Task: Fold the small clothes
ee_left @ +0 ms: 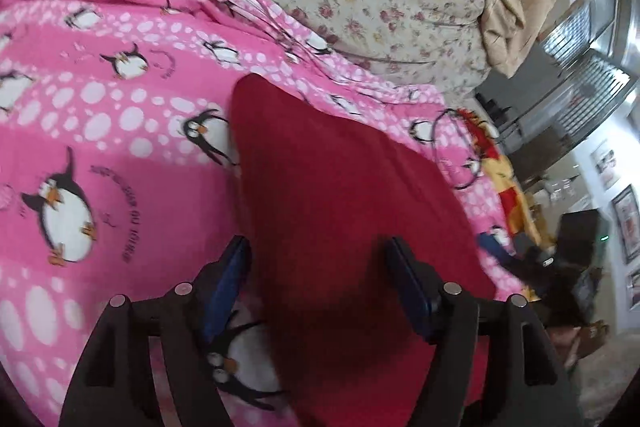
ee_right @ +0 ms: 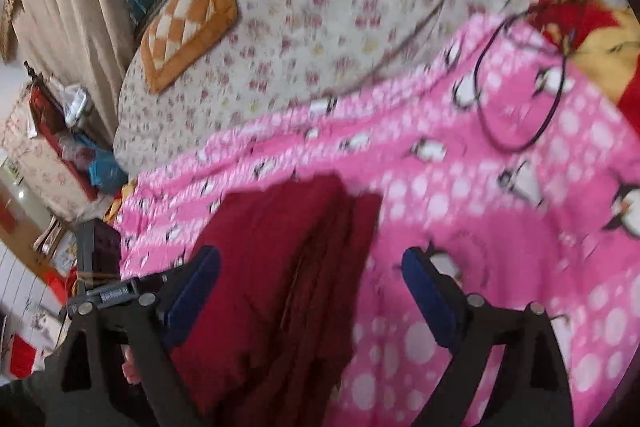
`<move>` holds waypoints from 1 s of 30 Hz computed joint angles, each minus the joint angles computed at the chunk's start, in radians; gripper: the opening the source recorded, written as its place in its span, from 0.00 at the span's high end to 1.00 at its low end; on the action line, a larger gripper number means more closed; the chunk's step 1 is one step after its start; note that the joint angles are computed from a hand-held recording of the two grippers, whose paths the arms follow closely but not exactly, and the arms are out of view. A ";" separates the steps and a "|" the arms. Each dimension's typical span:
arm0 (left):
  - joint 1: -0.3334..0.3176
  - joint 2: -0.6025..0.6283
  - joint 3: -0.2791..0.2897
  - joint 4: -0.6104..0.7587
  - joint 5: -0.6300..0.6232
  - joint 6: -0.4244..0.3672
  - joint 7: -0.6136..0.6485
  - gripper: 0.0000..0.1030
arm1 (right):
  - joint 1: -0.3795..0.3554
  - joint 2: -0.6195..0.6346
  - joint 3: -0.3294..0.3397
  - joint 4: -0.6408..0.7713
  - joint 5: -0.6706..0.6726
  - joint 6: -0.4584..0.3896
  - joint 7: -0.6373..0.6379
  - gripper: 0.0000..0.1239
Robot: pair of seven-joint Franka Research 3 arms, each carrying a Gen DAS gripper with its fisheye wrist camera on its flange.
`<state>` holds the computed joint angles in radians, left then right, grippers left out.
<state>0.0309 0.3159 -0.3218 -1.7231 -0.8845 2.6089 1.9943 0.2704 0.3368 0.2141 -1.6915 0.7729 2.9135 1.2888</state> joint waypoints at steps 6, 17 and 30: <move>-0.007 0.005 -0.007 -0.005 -0.021 0.028 0.020 0.43 | -0.010 0.070 0.020 0.073 0.052 -0.082 -0.042 0.24; -0.011 0.005 -0.017 -0.014 -0.002 0.064 0.035 0.36 | -0.023 0.117 0.042 0.125 0.007 -0.163 -0.058 0.22; -0.019 0.005 -0.019 -0.017 -0.044 0.053 0.091 0.32 | -0.010 0.135 0.029 0.120 -0.022 -0.101 -0.060 0.29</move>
<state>0.0118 0.3204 -0.3408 -1.7401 -0.9287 2.6619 2.0852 0.2603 0.4715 0.2434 -1.5713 0.7513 2.8124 1.2289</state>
